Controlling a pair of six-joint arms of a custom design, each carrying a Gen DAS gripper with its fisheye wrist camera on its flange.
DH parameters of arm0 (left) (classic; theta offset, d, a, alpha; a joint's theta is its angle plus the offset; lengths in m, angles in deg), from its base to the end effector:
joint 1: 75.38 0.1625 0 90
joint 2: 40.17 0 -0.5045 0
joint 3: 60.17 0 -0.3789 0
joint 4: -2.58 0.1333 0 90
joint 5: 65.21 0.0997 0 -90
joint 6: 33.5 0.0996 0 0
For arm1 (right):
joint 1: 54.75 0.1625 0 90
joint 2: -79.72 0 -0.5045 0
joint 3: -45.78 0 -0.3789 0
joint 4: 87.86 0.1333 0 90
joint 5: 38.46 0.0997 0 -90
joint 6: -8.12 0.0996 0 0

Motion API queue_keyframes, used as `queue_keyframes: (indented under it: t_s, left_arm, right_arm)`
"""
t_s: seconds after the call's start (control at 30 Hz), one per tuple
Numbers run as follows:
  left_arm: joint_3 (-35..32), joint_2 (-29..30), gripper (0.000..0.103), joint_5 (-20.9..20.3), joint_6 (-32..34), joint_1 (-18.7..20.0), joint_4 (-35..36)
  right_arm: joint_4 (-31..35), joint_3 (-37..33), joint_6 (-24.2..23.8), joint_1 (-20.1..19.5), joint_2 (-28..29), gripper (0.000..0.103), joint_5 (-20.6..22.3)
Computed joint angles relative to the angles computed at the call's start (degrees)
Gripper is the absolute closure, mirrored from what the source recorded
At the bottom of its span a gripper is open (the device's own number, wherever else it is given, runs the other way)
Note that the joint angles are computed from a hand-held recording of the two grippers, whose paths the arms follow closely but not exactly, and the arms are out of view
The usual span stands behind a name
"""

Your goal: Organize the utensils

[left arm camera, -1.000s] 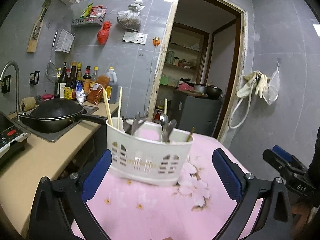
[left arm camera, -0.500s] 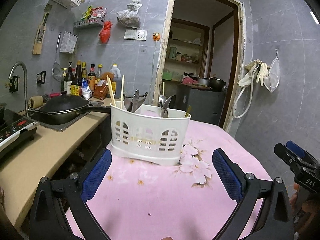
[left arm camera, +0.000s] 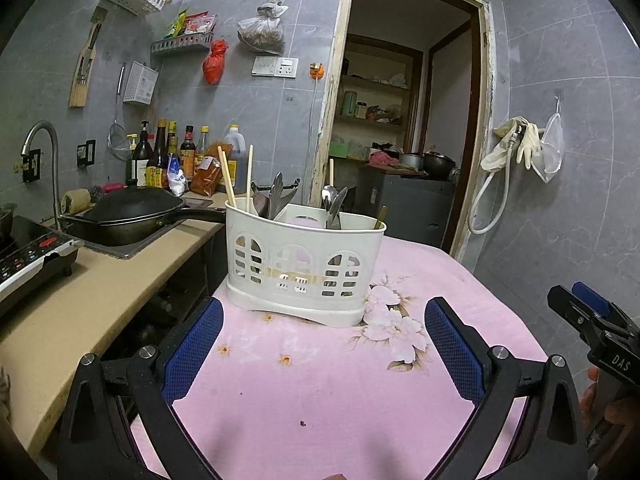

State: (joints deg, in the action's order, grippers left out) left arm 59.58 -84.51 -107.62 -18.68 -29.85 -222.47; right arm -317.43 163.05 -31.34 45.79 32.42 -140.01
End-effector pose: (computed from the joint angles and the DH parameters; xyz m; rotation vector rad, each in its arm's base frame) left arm -0.2479 -0.5478 0.2005 0.6031 2.1804 -1.4627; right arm 0.2209 -0.5673 0.2367 0.8102 -2.1130 1.4622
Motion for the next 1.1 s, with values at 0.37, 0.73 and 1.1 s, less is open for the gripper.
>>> queue_keyframes:
  t_s: [0.37, 0.73, 1.1]
  left_arm:
    - [0.04, 0.02, 0.004, 0.07, -0.16, -0.02, -0.01]
    - [0.04, -0.02, 0.004, 0.1, -0.15, -0.04, 0.1]
    - [0.42, -0.35, 0.004, -0.19, -0.84, 0.41, 0.65]
  right_arm:
    - [0.26, 0.05, 0.25, -0.05, -0.04, 0.0, 0.06]
    - [0.59, -0.14, 0.47, 0.06, 0.04, 0.0, -0.11]
    - [0.82, -0.13, 0.93, 0.27, 0.28, 0.0, -0.59]
